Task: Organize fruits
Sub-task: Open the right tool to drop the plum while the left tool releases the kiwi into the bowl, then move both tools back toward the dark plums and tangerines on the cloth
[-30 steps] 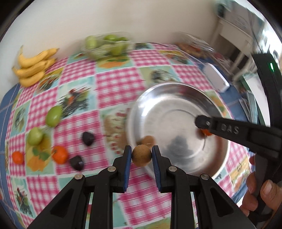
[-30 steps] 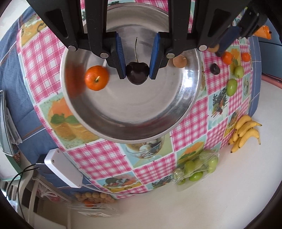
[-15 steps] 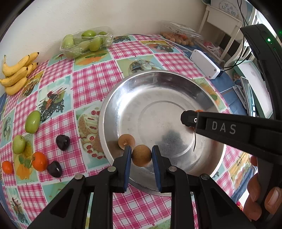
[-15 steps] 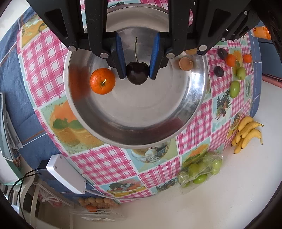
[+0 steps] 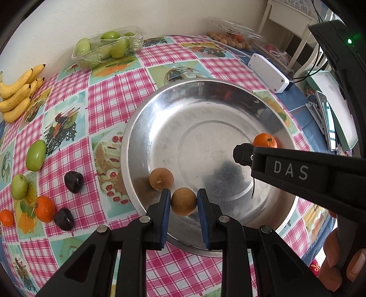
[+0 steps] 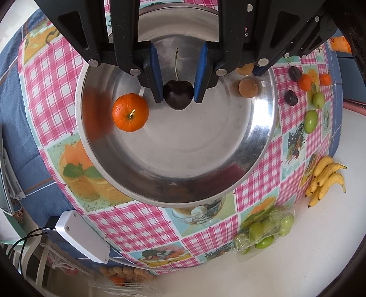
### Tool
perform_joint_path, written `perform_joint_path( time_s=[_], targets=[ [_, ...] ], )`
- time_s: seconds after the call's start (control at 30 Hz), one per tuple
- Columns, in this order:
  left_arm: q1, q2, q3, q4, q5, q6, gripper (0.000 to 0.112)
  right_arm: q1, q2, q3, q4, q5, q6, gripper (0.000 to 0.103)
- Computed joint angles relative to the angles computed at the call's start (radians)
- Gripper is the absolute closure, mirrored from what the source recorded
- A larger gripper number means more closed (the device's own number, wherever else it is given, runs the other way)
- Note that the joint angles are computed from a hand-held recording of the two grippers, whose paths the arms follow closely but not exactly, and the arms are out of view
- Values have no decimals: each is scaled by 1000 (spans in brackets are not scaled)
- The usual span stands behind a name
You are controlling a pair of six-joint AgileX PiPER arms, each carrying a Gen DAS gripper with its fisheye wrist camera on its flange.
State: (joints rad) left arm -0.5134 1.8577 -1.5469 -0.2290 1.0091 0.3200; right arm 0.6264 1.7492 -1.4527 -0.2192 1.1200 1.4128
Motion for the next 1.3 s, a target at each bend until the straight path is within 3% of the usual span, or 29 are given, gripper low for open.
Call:
perform_joint_path(
  time_s=[0.2,0.23,0.27,0.3,0.33,0.57,0.67,1.07,1.3],
  targets=[
    [-1,6,-6,0,7,0,86,0,3,-8,-3,2,-7,71],
    [1,7,-9,-2,11,0,84,-1,4,-9,-4,2,-6,66],
    [2,5,-10,-5,11,3,79,-1,2,-7,-6,2,-5,51],
    [4,2,-9,-7,11,5,77,-1,1,-8,-9,4,-2,43],
    [6,-1,-10,-9,12,7,77,0,0,-9,-14,5,0,38],
    [58,-20,-43,-55,37,14,72,24,-18,-39,-75,42,27,38],
    [96,-20,-63,-65,39,-12,65,34,-26,-46,-99,53,43,29],
    [208,24,-111,78,38,-283,42,35,-17,-47,-94,65,39,14],
    [245,40,-106,137,21,-371,30,39,17,-88,-83,80,-4,12]
  ],
)
